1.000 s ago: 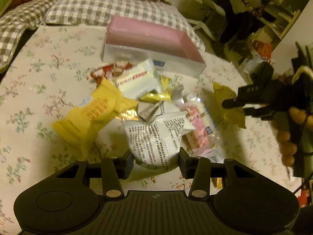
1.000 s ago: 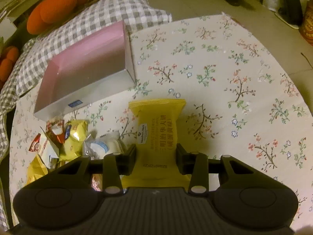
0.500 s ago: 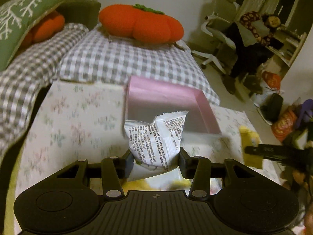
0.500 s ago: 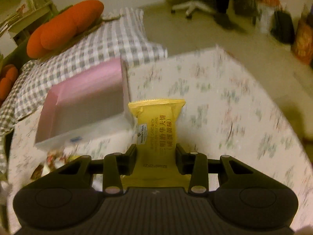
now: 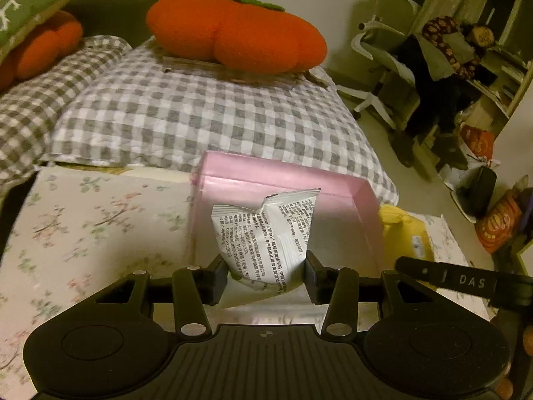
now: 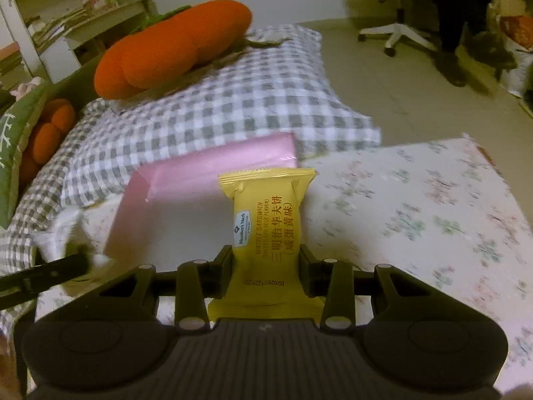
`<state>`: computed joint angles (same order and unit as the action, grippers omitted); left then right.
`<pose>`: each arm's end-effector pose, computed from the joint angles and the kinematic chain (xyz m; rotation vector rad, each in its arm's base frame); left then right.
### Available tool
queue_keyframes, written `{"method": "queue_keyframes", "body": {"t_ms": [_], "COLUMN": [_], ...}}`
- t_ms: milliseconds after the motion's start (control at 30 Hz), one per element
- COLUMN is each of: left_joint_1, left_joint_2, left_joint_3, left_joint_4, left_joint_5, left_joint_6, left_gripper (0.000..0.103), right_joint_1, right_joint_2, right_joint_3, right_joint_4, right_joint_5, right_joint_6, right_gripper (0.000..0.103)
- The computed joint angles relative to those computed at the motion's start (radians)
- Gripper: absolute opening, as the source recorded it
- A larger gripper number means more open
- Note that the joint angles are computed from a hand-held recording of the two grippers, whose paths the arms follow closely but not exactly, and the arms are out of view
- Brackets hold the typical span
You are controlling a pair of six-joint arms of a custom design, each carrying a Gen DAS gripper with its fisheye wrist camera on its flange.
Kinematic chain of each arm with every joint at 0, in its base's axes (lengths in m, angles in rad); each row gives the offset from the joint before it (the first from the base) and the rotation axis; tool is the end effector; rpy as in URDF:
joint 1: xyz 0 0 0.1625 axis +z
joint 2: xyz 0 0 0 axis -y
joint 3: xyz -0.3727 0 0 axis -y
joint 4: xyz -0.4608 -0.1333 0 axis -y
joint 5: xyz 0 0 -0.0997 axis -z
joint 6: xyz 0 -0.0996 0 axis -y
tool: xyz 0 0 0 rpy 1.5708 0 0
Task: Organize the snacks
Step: 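Carry both snacks into the pink box and open both tools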
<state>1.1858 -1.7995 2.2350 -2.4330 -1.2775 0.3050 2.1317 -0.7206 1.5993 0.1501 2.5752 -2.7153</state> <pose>-0.0238 -0.4905 0.2856 0.8633 2.6675 -0.6232 0.3163 -0.4110 -0.0436 -0.1908 -2.2628 1.1334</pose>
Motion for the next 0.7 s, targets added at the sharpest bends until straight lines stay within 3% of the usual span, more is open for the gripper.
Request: {"method": "queue_keyframes", "body": {"t_ms": [233,533,600,700], "left_joint_1": [0.009,0.029,0.032,0.031], "left_joint_2": [0.086,0.118,0.111,0.097], "left_joint_3": [-0.011,-0.020,-0.024,-0.025], "left_joint_4": [-0.060,-0.077,-0.079,-0.084], "left_joint_5": [0.034,0.045,0.030,0.025], "left_joint_6": [0.034,0.064,0.052,0.036], "left_gripper": [0.044,0.047,0.057,0.064], "right_joint_1": [-0.029,-0.038,-0.034,-0.027], "right_joint_2": [0.051,0.088,0.084,0.079], "right_joint_3": [-0.053,-0.088,-0.087,-0.087], "right_joint_4": [-0.001,0.041,0.041,0.049], "right_joint_5": [0.008,0.056,0.066,0.077], "right_joint_6": [-0.043,0.009,0.024,0.039], "right_gripper": [0.037,0.041,0.043,0.047]}}
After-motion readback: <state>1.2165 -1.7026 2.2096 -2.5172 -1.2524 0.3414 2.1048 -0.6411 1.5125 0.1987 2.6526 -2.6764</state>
